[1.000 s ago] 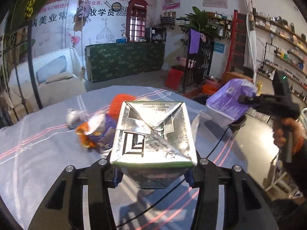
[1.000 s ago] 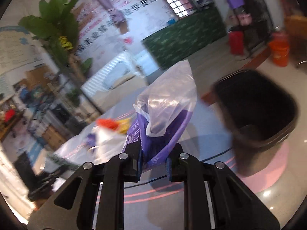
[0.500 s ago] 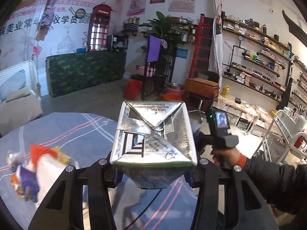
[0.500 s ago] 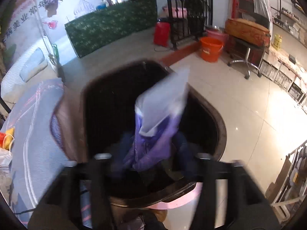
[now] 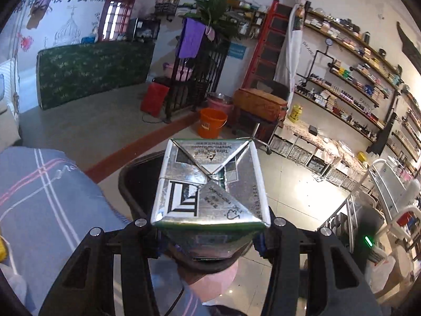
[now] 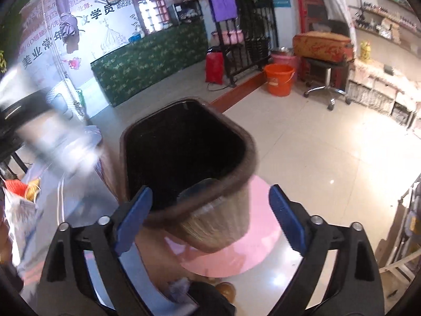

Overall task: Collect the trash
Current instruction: 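Carry both items over the brown wastebasket while the right tool opens to drop the bags, then open the left tool to drop the green carton into the wastebasket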

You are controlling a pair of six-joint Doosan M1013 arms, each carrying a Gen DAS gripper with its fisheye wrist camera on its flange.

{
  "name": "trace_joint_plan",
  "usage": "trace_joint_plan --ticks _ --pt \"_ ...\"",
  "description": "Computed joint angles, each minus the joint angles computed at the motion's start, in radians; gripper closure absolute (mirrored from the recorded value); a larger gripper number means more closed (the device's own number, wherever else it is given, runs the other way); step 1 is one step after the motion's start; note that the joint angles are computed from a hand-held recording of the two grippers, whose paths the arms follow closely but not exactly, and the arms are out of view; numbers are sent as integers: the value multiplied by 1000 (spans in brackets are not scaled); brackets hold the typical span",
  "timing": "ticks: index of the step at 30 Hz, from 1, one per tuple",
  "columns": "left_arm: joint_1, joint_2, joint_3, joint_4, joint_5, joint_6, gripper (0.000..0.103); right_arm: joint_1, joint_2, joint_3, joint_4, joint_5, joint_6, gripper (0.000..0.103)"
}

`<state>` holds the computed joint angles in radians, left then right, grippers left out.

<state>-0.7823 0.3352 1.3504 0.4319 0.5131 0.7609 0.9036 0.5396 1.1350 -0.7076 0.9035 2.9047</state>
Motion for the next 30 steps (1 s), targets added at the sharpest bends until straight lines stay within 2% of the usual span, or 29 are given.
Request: trace_joint_plan --ticks 3,5,8,9,10,11,12,16,19,22,26,30 --pt "-1 58 -72 -9 54 44 54 25 -21 48 -66 22 59 6" --pt "6 93 -116 -58 89 88 54 34 -30 66 -89 18 68 5" --pt "10 130 -160 -62 144 76 53 44 -40 84 -102 34 77 5" --pt "8 138 -169 -42 162 60 45 44 -41 86 -98 41 79 5" --pt "6 142 -173 -22 182 41 28 41 -42 86 -95 42 77 5" --pt "3 142 -171 -3 187 21 21 39 -41 86 -93 40 72 5" --pt "4 135 -159 -8 167 19 12 39 -40 84 -97 42 70 5" --pt "-1 108 -124 1 126 17 5 44 -46 91 -121 50 94 5" --pt "-24 74 -81 159 121 -88 5 52 -37 77 -134 84 88 5" --pt "-35 48 -57 223 118 -136 5 62 -35 75 -163 94 92 5" --pt "-69 -8 2 382 146 -242 5 66 -37 76 -163 97 106 5" --pt "-100 -77 92 509 142 -383 5 61 -45 82 -115 44 98 5"
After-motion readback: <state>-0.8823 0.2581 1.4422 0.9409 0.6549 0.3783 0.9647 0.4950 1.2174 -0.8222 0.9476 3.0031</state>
